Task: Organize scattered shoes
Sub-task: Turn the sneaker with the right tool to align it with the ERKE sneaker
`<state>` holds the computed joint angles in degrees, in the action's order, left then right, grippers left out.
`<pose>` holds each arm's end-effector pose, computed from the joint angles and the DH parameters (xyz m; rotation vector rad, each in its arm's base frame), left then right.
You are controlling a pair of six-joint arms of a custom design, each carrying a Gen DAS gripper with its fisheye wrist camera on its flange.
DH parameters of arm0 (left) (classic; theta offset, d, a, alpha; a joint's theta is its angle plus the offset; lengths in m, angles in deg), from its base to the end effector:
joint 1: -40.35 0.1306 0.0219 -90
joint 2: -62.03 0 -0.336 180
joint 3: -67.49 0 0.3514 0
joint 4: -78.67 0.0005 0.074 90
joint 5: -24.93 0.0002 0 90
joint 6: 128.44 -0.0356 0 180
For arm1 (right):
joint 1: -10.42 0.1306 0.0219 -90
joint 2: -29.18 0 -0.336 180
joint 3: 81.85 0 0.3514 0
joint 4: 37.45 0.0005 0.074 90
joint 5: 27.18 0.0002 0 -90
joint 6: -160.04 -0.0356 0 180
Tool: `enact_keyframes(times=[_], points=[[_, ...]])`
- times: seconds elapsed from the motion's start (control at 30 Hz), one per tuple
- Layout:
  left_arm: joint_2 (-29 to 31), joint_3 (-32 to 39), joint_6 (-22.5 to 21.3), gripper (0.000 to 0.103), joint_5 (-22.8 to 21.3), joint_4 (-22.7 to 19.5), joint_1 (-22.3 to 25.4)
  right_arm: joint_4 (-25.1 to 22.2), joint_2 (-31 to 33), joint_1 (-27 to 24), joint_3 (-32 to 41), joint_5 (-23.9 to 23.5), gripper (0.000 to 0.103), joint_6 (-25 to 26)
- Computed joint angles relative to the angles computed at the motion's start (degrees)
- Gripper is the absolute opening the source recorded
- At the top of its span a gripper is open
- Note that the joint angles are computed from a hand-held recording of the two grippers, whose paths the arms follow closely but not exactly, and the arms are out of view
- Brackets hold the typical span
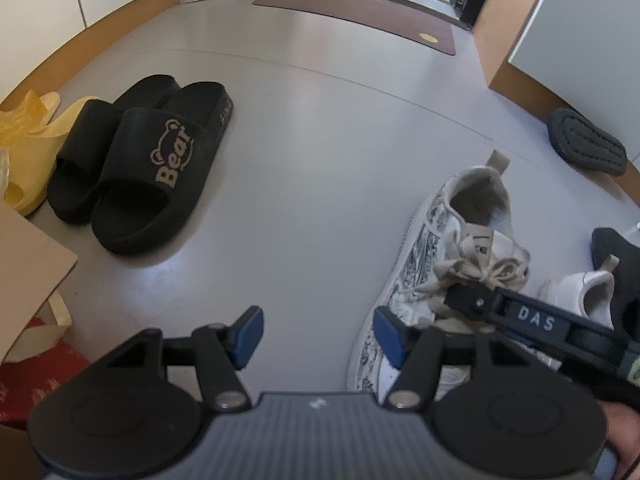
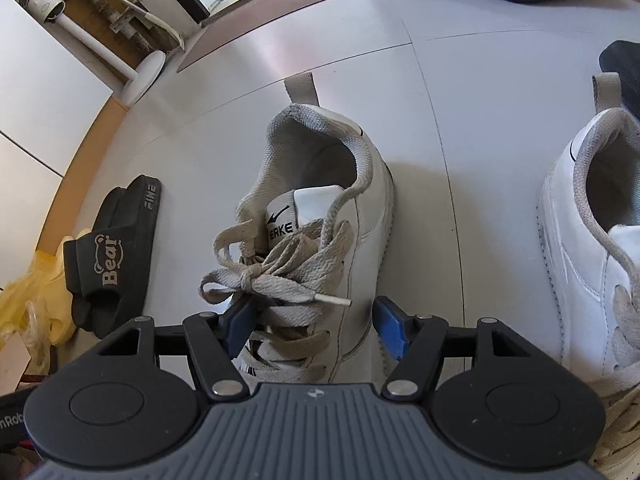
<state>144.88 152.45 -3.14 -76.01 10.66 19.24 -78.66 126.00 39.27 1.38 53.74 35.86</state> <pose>0.3526 -0.1294 0.3774 -0.3857 2.6550 -0.0443 0.4058 0.2294 0.2923 0.0561 2.6317 0.6145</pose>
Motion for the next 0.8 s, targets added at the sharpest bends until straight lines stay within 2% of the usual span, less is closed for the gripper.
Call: enact_keyframes(times=[0.03,0.1,0.13,0.27,0.33,0.37,0.4,0.5,0.8], points=[[-0.2,0.0,-0.3,0.064,0.0,0.0,0.4,0.1,-0.1,0.1,-0.1,0.0,0.074,0.0],[-0.5,-0.1,-0.7,0.064,0.1,-0.1,1.2,0.6,-0.1,0.2,-0.2,-0.5,0.087,-0.3],[-0.7,-0.1,-0.9,0.064,0.1,-0.1,1.6,0.7,0.0,0.3,0.0,-0.7,0.090,-0.4],[-1.0,-0.2,-1.4,0.064,0.7,-0.5,2.6,0.0,2.1,1.0,2.5,1.2,0.094,-0.2],[-1.2,-0.1,-2.0,0.064,0.9,-0.7,3.4,-1.0,3.8,1.2,4.2,2.7,0.094,-0.1],[-1.3,-0.1,-2.1,0.064,0.9,-0.8,3.5,-1.5,4.4,1.1,4.7,3.0,0.092,0.2],[-1.3,-0.1,-2.2,0.064,1.0,-0.9,3.6,-2.0,5.0,1.0,5.3,3.4,0.084,0.5],[-1.4,0.1,-2.4,0.064,1.3,-1.1,4.1,-1.4,4.6,0.1,4.3,1.9,0.079,0.4],[-1.4,1.9,-4.0,0.064,1.6,-2.1,6.5,-1.1,1.8,-0.9,1.0,1.9,0.076,1.7]])
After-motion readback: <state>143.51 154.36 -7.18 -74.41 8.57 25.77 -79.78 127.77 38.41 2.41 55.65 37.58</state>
